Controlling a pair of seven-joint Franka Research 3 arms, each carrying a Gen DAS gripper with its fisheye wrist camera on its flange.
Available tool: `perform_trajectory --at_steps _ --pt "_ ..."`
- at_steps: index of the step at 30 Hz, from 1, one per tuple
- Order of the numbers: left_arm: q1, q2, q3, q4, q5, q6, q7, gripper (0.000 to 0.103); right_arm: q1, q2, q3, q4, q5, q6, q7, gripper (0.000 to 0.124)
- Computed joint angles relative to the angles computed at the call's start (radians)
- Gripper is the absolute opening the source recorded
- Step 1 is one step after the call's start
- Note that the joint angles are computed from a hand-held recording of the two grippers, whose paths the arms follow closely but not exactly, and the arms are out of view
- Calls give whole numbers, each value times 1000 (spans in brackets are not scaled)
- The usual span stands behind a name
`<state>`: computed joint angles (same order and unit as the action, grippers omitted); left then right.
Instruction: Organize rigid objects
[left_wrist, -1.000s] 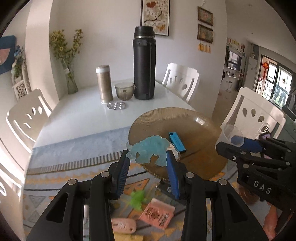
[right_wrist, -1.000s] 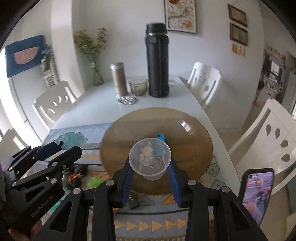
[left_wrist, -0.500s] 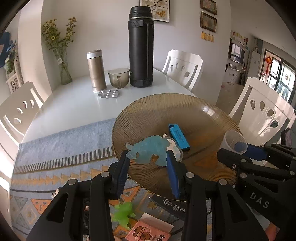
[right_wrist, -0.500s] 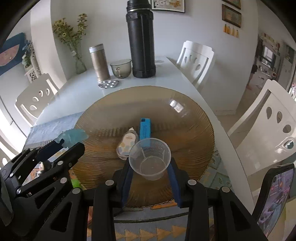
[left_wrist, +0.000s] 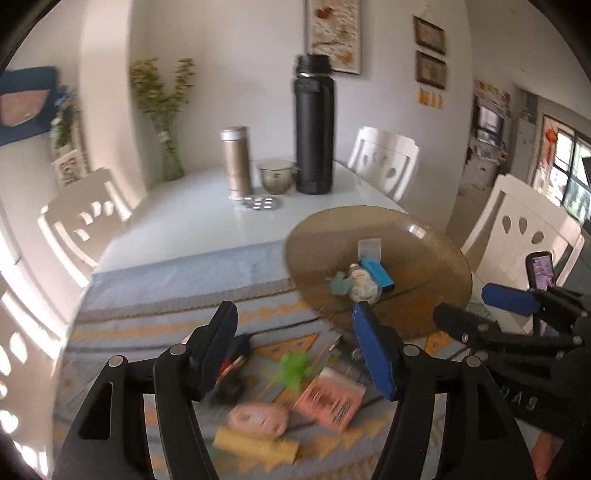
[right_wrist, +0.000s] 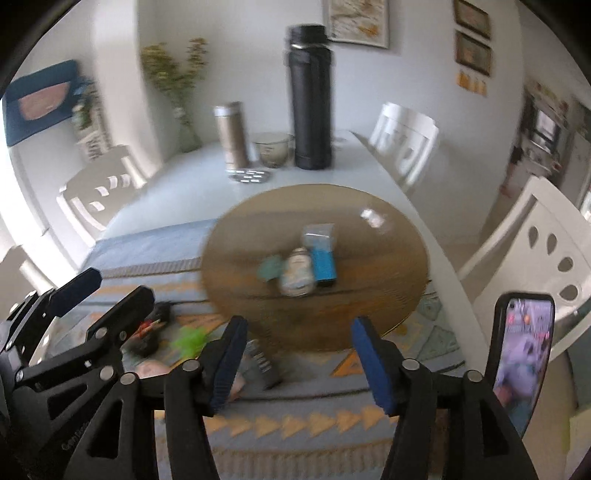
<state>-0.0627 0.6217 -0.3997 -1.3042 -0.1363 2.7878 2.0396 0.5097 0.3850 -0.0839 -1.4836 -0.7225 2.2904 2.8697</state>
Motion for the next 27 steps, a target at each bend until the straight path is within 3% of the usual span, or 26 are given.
perform_trajectory --at_steps 5,11,15,19,27 --pt "134 -163 -49 -248 -111 87 30 63 41 4 24 -10 -19 63 5 60" --pt "188 -251 -22 -414 -161 164 26 63 98 73 22 17 -20 149 4 60" --pt "187 -250 19 -456 -142 184 -13 63 120 126 2 28 4 213 1 60" --pt "200 -232 18 -475 -119 196 -40 63 132 167 -24 35 42 272 -6 60" --pt "216 -176 1 -456 -60 189 -83 63 150 199 -65 28 109 308 -20 61"
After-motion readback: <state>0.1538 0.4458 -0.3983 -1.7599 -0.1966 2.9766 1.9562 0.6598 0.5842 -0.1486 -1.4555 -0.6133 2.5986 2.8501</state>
